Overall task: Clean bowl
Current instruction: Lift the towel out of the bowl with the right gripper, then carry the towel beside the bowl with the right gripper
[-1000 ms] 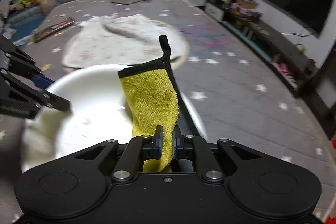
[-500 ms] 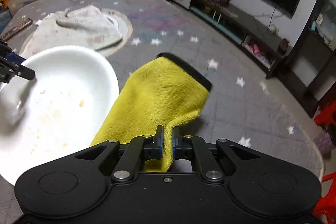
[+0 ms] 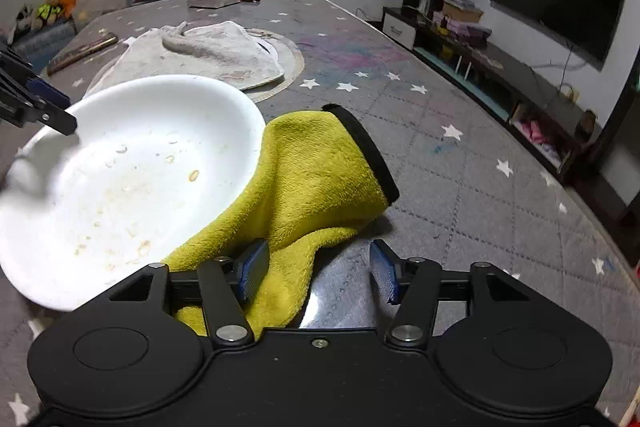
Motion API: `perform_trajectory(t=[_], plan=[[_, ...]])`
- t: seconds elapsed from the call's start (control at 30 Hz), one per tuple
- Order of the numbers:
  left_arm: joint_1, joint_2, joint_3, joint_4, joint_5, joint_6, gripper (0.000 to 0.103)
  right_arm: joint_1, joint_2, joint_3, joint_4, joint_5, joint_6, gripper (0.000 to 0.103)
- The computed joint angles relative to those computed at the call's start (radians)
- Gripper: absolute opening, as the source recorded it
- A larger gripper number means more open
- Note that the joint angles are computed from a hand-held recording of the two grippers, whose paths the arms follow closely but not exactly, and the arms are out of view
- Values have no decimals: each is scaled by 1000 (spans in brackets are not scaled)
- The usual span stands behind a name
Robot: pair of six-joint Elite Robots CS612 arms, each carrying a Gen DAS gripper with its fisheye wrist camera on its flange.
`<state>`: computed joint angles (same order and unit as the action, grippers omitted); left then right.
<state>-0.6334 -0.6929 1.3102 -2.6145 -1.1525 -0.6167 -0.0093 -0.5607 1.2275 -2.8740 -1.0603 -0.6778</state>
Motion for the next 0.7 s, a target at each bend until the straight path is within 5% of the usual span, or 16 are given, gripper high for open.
perform_trajectory(t=[0.2,0.5,0.7], plan=[[-20,-34,61,-40,23,-48,53,-7,-27,16,4,-41,104,67],[-32,-51,94,-61,34,-84,55,-31,-89,88,54,108,115,80],[-36,-58,103,-57,40,-87,56,-23,-77,75,58,51,154,80]])
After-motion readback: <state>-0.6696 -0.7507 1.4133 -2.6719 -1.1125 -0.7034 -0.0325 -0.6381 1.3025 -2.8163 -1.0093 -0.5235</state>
